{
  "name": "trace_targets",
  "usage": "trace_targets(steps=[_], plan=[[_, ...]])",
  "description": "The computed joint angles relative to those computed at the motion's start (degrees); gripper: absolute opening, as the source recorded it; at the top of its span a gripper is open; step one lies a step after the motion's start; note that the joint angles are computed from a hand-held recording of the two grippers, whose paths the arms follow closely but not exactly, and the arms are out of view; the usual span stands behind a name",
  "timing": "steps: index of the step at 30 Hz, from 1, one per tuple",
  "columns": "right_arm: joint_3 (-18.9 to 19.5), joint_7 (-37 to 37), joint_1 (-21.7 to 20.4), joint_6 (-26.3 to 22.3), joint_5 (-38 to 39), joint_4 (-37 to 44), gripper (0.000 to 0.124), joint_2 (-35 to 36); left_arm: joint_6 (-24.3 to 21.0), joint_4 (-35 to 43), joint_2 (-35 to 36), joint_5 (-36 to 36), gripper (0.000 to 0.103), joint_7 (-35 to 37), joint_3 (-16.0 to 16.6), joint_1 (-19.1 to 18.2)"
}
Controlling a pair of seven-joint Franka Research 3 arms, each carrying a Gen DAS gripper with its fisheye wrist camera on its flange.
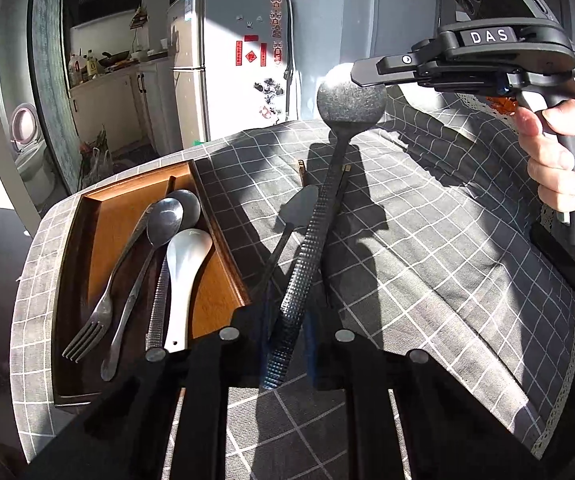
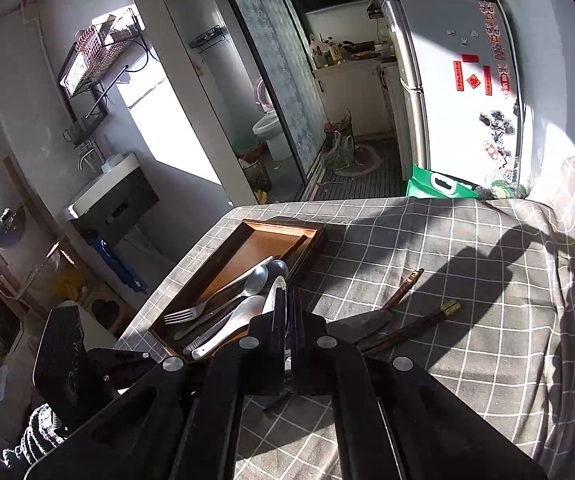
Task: Organize utensils
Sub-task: 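Lower the ridged-handle spoon into the tray and open the left gripper, then grasp the steel cake server by its handle with the left gripper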
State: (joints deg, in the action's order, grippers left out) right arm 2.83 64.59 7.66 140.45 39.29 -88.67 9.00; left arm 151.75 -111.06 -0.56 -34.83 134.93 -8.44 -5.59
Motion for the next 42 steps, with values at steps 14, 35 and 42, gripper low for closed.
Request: trace_targets(steps=[14, 35, 42], plan=[[3.0, 12.3, 3.4, -8.4, -11.3, 30.3, 0.002, 27.3, -0.5, 4.5, 6.3, 6.8, 0.016, -6.7, -0.1, 5.9], [0.5, -6.9, -2.9, 6.8, 4.8, -6.6, 0.075, 0.9, -1.4, 2.9, 3.7, 0.1, 0.076, 5.1, -3.0, 0.9], [-0.1, -7.7, -3.6, 9.2, 10.2, -9.7, 0.075, 1.1, -0.7, 9.9, 10.0, 8.7, 0.075, -3.4, -4.2, -1.2]])
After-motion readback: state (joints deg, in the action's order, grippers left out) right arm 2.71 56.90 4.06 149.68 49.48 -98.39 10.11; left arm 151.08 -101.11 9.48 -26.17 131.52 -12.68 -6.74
